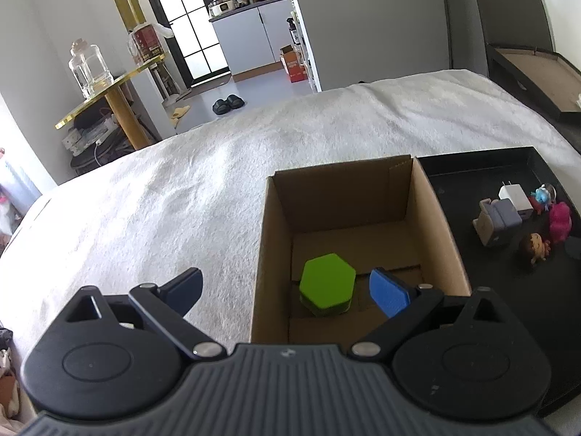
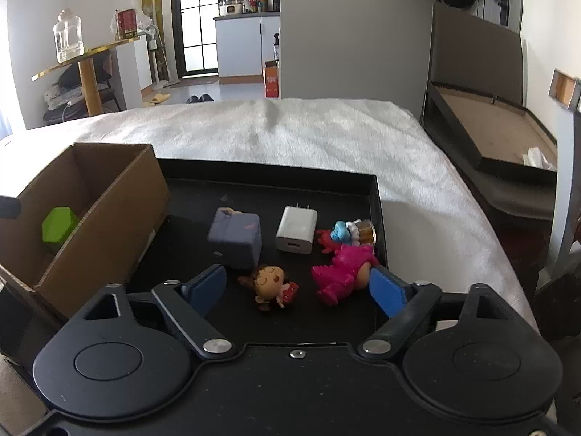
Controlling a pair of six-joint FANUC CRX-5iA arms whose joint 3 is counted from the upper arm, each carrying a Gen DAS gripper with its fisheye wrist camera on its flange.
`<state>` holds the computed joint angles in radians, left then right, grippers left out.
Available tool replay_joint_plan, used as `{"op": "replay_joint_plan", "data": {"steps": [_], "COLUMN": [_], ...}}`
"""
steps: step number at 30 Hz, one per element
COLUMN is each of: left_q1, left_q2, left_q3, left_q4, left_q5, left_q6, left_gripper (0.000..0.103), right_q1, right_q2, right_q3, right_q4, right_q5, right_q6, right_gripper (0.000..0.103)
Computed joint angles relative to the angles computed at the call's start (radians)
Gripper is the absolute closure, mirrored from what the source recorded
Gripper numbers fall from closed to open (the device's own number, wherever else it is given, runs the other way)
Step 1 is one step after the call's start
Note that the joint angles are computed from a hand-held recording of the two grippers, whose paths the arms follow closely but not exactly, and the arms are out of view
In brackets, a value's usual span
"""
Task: Organize rigid objects
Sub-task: 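Move the right gripper to the pink toy figure and close on it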
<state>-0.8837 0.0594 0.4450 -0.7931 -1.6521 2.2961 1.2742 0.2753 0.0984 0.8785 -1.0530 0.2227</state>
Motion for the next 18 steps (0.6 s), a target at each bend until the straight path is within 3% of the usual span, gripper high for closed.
{"op": "replay_joint_plan", "data": {"steps": [4, 7, 9, 11, 18], "left_q1": [0.005, 0.006, 0.004, 0.004, 0.001], "left_q2": [0.015, 0.023, 0.024, 0.027, 0.039], "left_q3": [0.009, 0.012, 0.013, 0.016, 0.025], "left_q4": [0.014, 0.019, 0.017, 0.014, -0.002], "left_q5": [0.006, 0.006, 0.006, 0.001, -0.019], "left_q6": [-0.015, -0.024, -0.028, -0.029, -0.014], "left_gripper": [0.005, 0.005, 0.005, 0.005, 0.005], "right_q1": [-0.017, -0.03, -0.041, -0.053, -0.078], "right_q2": [0.005, 0.01, 0.013, 0.02, 0.046], "right_q3": [-0.004, -0.004, -0.008, 0.004, 0.047], "right_q4": [-0.016, -0.025, -0.025, -0.059, -0.143], "right_q5": [0.007, 0.002, 0.009, 0.016, 0.016], "right_q6": [-0.015, -0.049, -0.081, -0.083, -0.111], "right_gripper": [0.028, 0.039, 0.053, 0.058, 0.05]}}
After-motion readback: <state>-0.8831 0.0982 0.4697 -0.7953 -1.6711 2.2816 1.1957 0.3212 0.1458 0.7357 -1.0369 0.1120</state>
